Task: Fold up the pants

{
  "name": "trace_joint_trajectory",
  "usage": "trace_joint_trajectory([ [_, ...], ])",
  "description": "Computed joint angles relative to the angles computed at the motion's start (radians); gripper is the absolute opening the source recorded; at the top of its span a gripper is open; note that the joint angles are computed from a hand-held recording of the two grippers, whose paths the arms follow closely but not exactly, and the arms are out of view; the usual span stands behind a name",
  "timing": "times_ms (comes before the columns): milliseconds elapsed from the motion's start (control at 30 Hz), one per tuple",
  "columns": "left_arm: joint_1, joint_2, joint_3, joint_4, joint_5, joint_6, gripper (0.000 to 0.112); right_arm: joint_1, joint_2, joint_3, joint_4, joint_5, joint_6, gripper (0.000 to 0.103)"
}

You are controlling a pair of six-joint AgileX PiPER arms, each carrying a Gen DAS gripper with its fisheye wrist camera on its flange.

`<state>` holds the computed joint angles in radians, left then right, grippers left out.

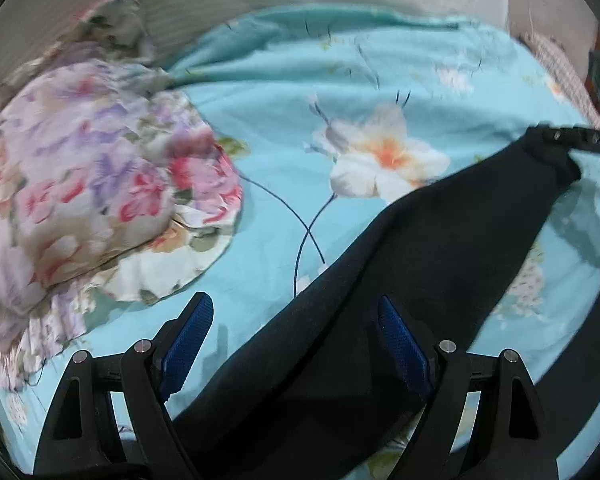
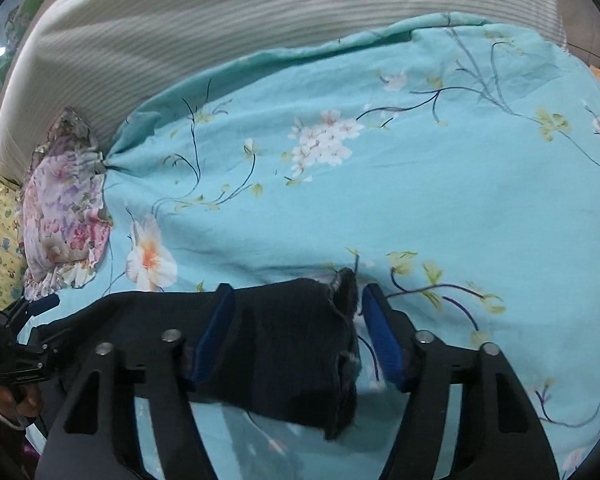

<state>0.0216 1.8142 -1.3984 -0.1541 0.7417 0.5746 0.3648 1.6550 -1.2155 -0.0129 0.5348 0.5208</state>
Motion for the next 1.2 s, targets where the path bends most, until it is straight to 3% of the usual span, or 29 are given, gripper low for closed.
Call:
trace_joint_trajectory([
  [33,-0.009,0.019,-0.012,0.022,0.005,-0.017,0.085,0.001,0.010,-0.010,-0.001,0.007,-0.006,0.056],
  [100,-0.018,0.059,-0.035,0.039,0.022,-0.027,0.078,0.007,0.029,-0.033,-0.025,0.026,0.005,0.035],
  [133,-0.017,0.066,-0.036,0.034,0.025,-0.021,0.065,0.008,0.032,-0.037,-0.035,0.027,0.012,0.032],
  [167,-0.006,0.070,-0.040,-0.012,0.046,0.024,0.057,0.008,0.030,-0.036,-0.040,0.024,0.017,0.022],
  [200,0.005,0.065,-0.037,-0.057,0.064,0.066,0.042,0.009,0.026,-0.034,-0.050,0.021,0.027,0.015],
  [233,0.005,0.053,-0.023,-0.063,0.056,0.076,0.027,0.010,0.020,-0.031,-0.062,0.022,0.042,0.015],
  [333,0.007,-0.012,0.046,-0.059,0.021,0.106,0.010,0.004,-0.018,0.001,-0.041,-0.011,0.031,0.012],
  [633,0.168,-0.320,0.284,-0.348,0.144,0.417,0.006,0.032,-0.184,0.145,-0.049,-0.098,0.073,0.010],
  [800,0.250,-0.467,0.403,-0.415,0.248,0.488,0.005,0.062,-0.323,0.264,-0.075,-0.121,0.107,0.010],
  [1000,0.311,-0.587,0.517,-0.462,0.296,0.537,0.005,0.130,-0.495,0.413,-0.113,-0.106,0.166,0.009],
  [1200,0.391,-0.679,0.627,-0.475,0.348,0.593,0.005,0.255,-0.648,0.548,-0.283,-0.083,0.395,0.009],
])
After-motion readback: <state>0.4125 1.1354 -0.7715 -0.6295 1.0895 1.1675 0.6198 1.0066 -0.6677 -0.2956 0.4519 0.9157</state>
